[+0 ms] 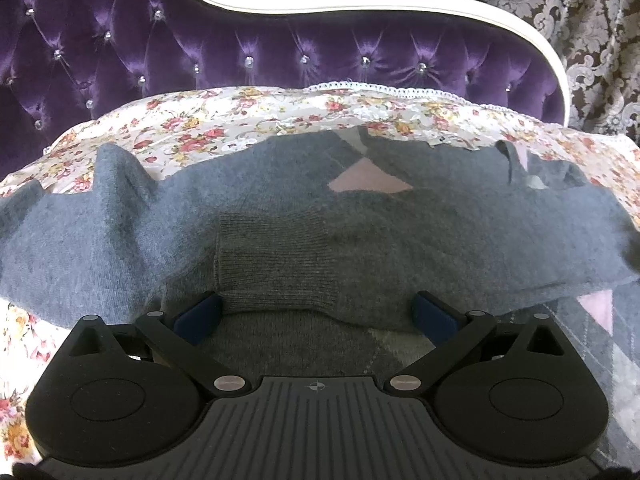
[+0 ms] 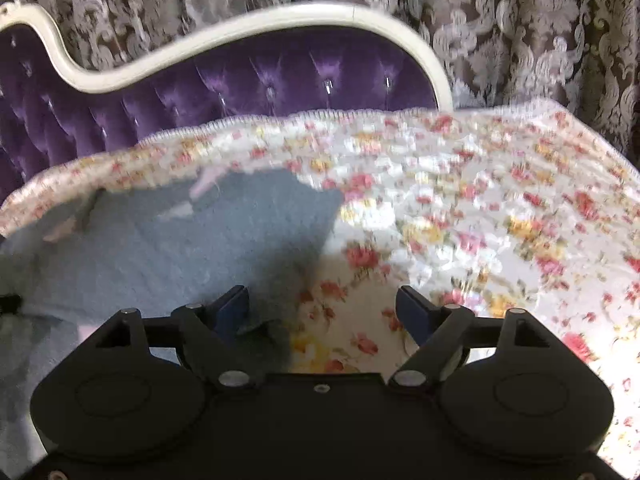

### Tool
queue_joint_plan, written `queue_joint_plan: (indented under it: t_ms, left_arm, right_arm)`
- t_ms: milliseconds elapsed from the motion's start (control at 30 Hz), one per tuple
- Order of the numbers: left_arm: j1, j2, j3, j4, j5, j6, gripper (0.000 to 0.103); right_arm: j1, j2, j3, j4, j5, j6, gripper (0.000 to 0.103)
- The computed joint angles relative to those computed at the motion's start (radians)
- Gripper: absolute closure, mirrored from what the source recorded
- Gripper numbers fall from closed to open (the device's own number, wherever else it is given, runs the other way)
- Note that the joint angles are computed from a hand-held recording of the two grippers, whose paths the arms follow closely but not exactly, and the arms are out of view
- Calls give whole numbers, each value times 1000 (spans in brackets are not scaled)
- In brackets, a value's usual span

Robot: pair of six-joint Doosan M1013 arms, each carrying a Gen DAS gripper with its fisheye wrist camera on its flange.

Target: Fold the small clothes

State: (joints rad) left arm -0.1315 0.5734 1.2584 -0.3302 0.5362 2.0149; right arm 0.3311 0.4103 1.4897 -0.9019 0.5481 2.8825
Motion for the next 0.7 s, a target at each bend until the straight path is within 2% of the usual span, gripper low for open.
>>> queue_joint_plan:
  t_ms: [100,233,333,400,500,600,700]
  left_arm:
    - [7,-3,-1,-26,13,23,1]
    - [21,-36,45,-89,-19,67,2]
    - [40,-62,76,-131,-41,113,2]
    - [57,-75,85,-142,-44,116,3]
    - [91,-81,73,-137,-9,77,14]
    - [123,-82,60,-99,4,-3,14]
    - [147,-83,54,-27,-18,-97,14]
  right_arm:
    - [18,-27,11,-74,-47,67,19]
    - [50,-50,27,-132,-120,124,3]
    - [84,-47,20,-82,-116,94,1]
    - [97,-42,17,30,-139,4,1]
    - [120,-35,24,76,-174,-33,1]
    - [144,-22,22,34,-177,-2,1]
    - [159,-12,19,29,-189,2,1]
